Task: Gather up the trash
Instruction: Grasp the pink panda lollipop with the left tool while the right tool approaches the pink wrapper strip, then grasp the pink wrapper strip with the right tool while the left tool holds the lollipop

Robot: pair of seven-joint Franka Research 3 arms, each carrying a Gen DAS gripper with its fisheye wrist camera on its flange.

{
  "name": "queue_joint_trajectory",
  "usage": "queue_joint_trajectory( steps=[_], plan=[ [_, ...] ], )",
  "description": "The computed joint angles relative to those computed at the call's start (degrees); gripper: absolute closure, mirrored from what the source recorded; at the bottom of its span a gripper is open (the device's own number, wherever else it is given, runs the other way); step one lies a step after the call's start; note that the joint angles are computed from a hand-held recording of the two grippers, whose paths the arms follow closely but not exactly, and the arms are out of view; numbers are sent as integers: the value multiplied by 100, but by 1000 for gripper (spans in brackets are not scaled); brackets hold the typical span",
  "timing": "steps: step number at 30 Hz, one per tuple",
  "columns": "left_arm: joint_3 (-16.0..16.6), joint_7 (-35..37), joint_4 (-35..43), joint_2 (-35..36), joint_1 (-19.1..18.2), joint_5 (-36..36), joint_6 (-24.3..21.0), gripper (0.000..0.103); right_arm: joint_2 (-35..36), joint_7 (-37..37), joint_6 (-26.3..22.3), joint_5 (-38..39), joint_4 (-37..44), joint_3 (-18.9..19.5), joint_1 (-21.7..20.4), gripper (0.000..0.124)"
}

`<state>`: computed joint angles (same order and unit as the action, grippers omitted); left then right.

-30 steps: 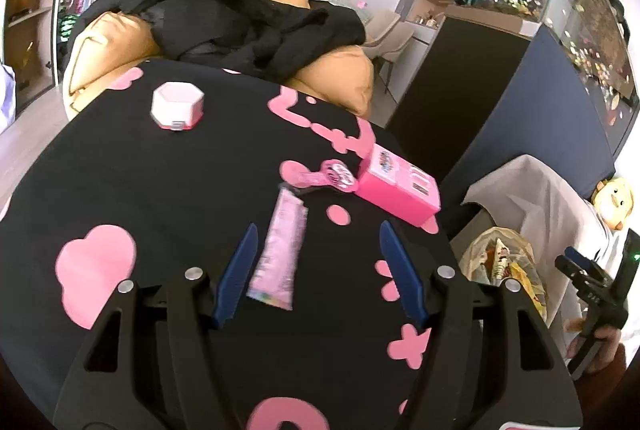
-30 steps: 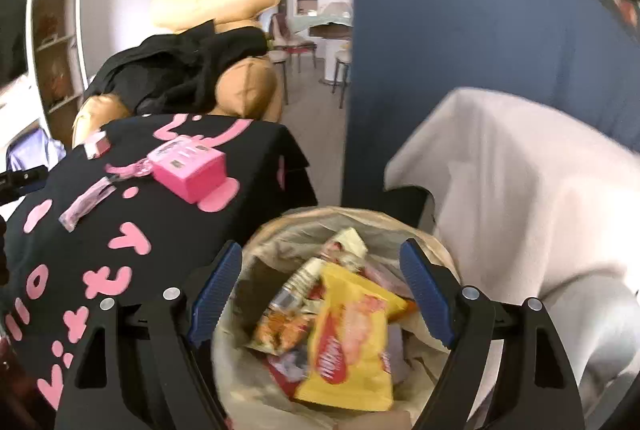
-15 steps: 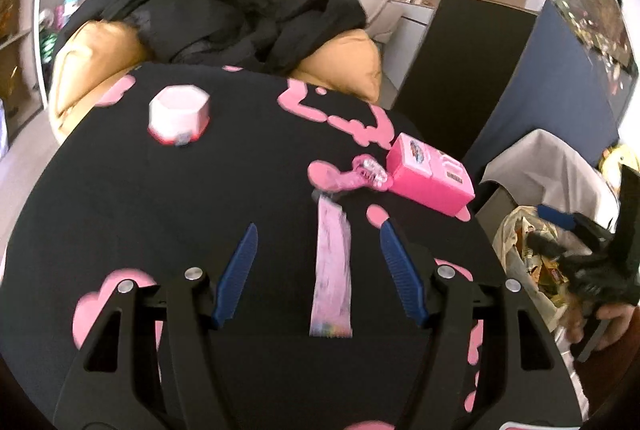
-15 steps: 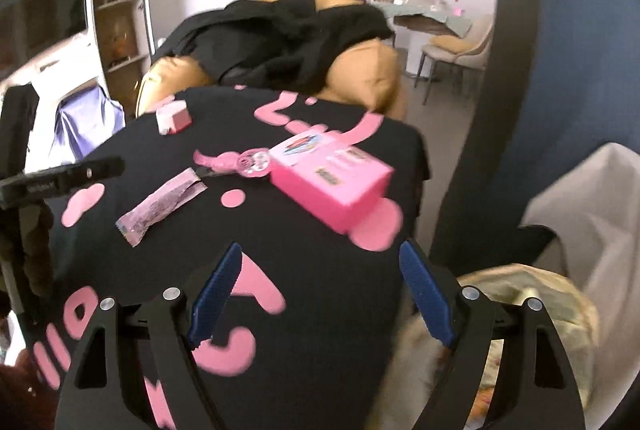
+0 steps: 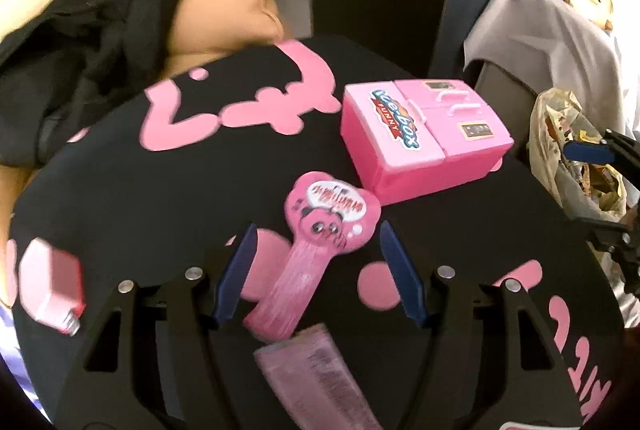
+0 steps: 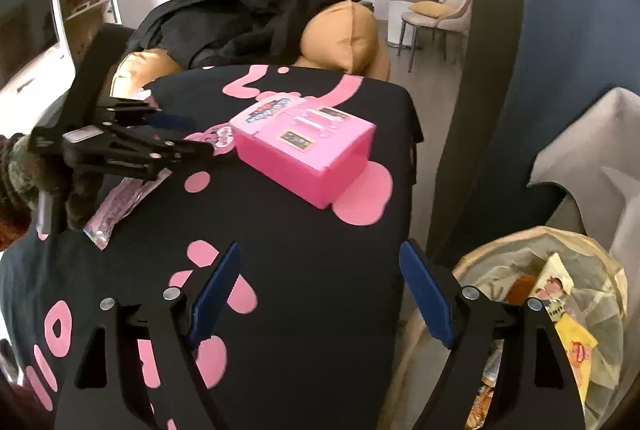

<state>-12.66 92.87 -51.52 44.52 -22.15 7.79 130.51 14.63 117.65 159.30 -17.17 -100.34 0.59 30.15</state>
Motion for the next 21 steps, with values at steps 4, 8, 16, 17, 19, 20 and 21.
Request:
queue_joint_trajectory(
  steps=[4,8,16,17,19,20,21],
  plan=[
    [42,-77,551,331,-129,-35,-317,55,25,-72,-48,11,8,21,-7,47],
    [1,-417,-914,-539,74,-102,605,55,102,-221,-55,157,80,116,16,47],
    [662,-3107,-3687,-2594,165,818,2278,55,559,-175,-471,224,842,117,422,47],
    [801,-3632,-4027,-2870,117,1117,2364,55,630,-173,-570,228,974,121,474,47],
    [890,-4323,-4668,-3349,179,1495,2675,55,797,-285,-828,258,1306,170,568,47],
    [923,-4624,-4876,-3516,204,1740,2752,55,912,-414,-961,264,1519,212,622,47],
    [1031,-5199,-5167,-3764,175,2268,2794,55,958,-551,-964,307,1595,256,645,47]
  ],
)
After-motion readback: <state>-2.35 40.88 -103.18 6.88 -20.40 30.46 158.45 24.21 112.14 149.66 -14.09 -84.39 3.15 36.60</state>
